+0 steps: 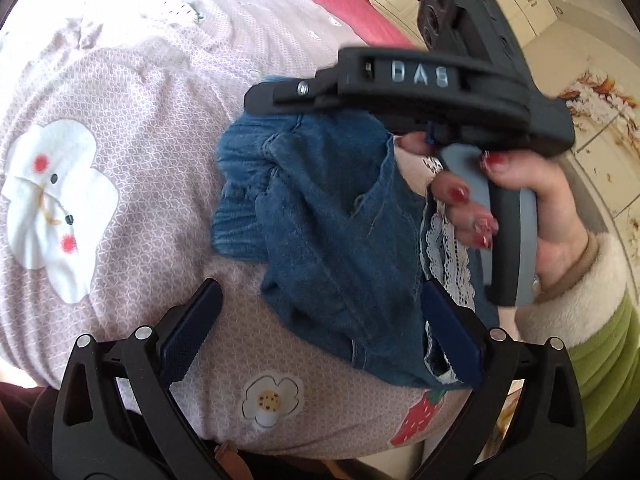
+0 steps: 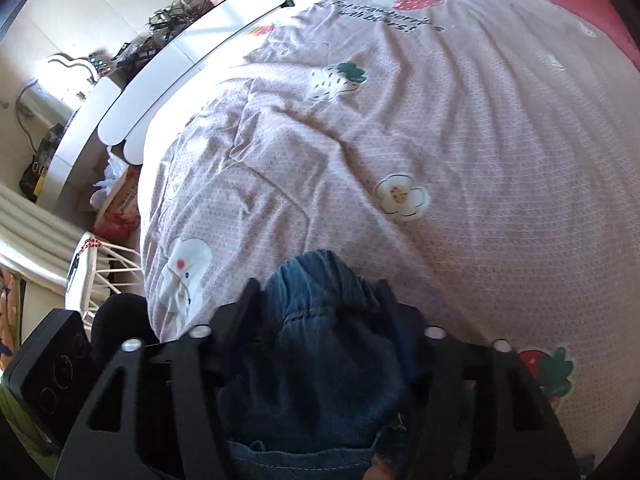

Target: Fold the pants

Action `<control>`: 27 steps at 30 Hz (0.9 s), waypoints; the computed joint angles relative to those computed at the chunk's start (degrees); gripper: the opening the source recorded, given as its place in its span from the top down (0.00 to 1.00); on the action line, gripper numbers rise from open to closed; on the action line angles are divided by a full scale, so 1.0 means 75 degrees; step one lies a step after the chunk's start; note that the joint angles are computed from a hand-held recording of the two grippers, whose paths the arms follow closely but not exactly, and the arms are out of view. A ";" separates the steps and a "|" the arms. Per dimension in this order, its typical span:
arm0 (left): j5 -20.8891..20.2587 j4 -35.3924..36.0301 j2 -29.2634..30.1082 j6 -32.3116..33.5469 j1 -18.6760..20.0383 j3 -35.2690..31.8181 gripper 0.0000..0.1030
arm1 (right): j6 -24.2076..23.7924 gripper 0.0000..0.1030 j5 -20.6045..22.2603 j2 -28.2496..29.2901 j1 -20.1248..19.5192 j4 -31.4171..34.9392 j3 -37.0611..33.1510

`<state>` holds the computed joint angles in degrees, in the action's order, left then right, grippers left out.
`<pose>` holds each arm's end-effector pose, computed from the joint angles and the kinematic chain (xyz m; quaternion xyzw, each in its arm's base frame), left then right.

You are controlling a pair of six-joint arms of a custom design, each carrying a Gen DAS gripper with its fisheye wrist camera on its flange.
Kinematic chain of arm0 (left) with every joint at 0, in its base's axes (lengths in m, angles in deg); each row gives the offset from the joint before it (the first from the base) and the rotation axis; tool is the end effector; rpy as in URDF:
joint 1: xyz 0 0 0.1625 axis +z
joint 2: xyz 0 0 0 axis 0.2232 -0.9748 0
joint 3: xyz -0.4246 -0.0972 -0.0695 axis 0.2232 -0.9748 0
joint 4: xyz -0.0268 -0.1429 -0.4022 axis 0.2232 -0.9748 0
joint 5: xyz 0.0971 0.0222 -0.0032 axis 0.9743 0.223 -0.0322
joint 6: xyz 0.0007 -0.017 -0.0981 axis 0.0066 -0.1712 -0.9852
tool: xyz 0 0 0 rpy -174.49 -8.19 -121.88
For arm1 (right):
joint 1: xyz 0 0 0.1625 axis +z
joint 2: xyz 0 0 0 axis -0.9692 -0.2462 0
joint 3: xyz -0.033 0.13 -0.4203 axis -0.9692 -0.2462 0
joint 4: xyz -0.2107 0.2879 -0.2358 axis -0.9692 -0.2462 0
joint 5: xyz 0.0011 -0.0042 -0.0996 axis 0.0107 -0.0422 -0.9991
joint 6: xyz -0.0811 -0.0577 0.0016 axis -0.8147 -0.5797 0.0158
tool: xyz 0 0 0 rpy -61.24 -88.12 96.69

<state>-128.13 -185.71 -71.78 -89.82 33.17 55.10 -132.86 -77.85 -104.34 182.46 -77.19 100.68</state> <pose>-0.1989 -0.4950 0.1595 -0.0864 0.9113 -0.3865 0.1130 0.3419 -0.7295 0.0659 0.5047 -0.8538 -0.1166 0.0529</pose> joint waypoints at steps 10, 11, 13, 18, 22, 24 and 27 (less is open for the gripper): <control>-0.0474 -0.0886 0.0114 0.0265 0.0267 -0.0128 0.10 | -0.0422 0.65 0.1547 -0.0917 -0.0342 0.0565 0.0172; -0.0557 -0.0984 0.0132 0.0340 0.0287 -0.0159 0.10 | -0.0469 0.65 0.1617 -0.0994 -0.0363 0.0646 0.0172; -0.0785 -0.1282 0.0218 0.0486 0.0328 -0.0269 0.11 | -0.0564 0.65 0.1739 -0.1178 -0.0416 0.0616 0.0279; -0.0813 -0.1387 0.0393 0.0841 0.0207 -0.0587 0.23 | -0.0714 0.65 0.1995 -0.1642 -0.0603 0.0505 0.0478; -0.0547 -0.0987 0.0559 0.1148 -0.0060 -0.0921 0.33 | -0.0806 0.65 0.2186 -0.1975 -0.0835 0.0519 0.0523; -0.0471 -0.0751 0.0697 0.1311 -0.0165 -0.1153 0.33 | -0.0829 0.65 0.2207 -0.2108 -0.0968 0.0475 0.0552; -0.0455 -0.0388 0.0914 0.1574 -0.0264 -0.1501 0.33 | -0.0857 0.64 0.2233 -0.2314 -0.1255 0.0443 0.0569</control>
<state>-131.54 -188.62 -64.93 -78.01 31.19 43.85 -139.29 -61.11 -121.69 173.04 -73.86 104.95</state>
